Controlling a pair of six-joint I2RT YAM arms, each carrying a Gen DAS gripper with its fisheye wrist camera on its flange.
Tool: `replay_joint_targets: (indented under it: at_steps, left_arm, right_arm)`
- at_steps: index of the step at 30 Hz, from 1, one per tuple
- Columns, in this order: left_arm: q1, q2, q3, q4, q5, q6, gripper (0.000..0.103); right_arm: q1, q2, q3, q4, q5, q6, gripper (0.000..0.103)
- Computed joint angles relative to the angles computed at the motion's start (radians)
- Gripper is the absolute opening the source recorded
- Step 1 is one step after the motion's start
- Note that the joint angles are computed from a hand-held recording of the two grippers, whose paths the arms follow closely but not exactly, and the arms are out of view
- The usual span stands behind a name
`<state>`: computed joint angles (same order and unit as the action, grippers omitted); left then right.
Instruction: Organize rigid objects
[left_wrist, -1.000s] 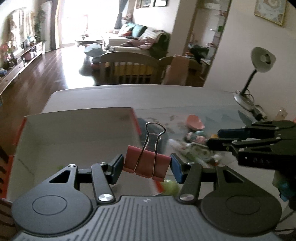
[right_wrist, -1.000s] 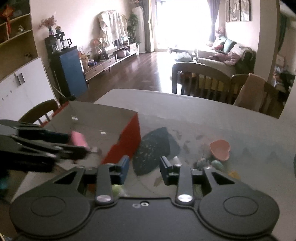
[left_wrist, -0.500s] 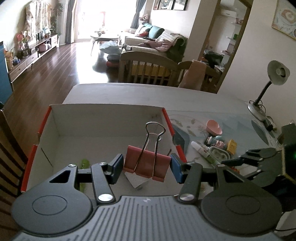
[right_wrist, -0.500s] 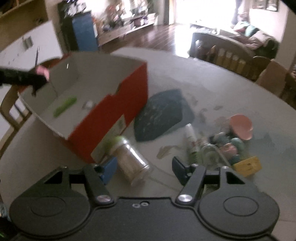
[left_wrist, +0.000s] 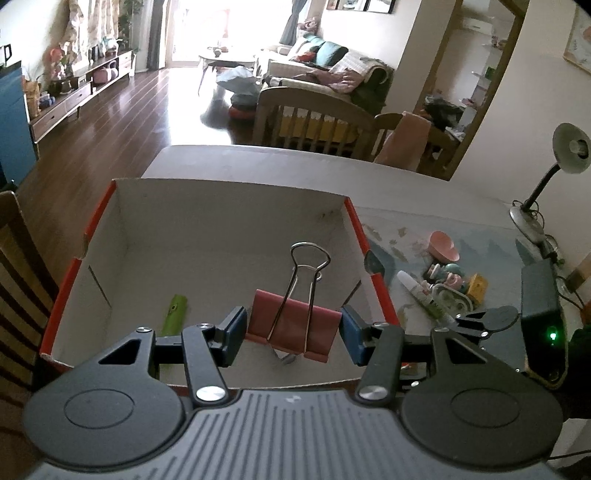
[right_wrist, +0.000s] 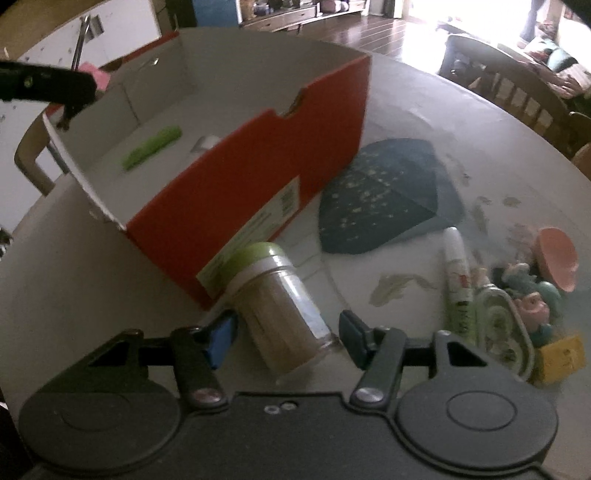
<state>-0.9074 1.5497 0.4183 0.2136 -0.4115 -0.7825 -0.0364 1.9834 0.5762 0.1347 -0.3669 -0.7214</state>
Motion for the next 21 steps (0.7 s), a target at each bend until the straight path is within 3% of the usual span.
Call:
replay_joint_targets:
  at_steps: [7,9,11,21]
  left_arm:
    - [-0.004,-0.001,-0.002,-0.011,-0.001,-0.017,0.054]
    - [-0.004,-0.002,-0.004,-0.012,-0.003,-0.014,0.054]
    - [-0.002,-0.004,-0.01,-0.005,0.0,-0.009,0.054]
    - [0.02,-0.008,-0.029,0.022,0.026,0.025,0.054]
  right_arm:
    - [0.003,0.011,0.0,0.008,0.008,-0.006,0.057]
    - [0.006,0.014,-0.004,0.017,0.014,0.004,0.055]
    - [0.001,0.009,-0.002,0.001,0.007,0.02,0.046]
    - [-0.054,-0.142,-0.07,-0.033,0.01,0.078,0.042]
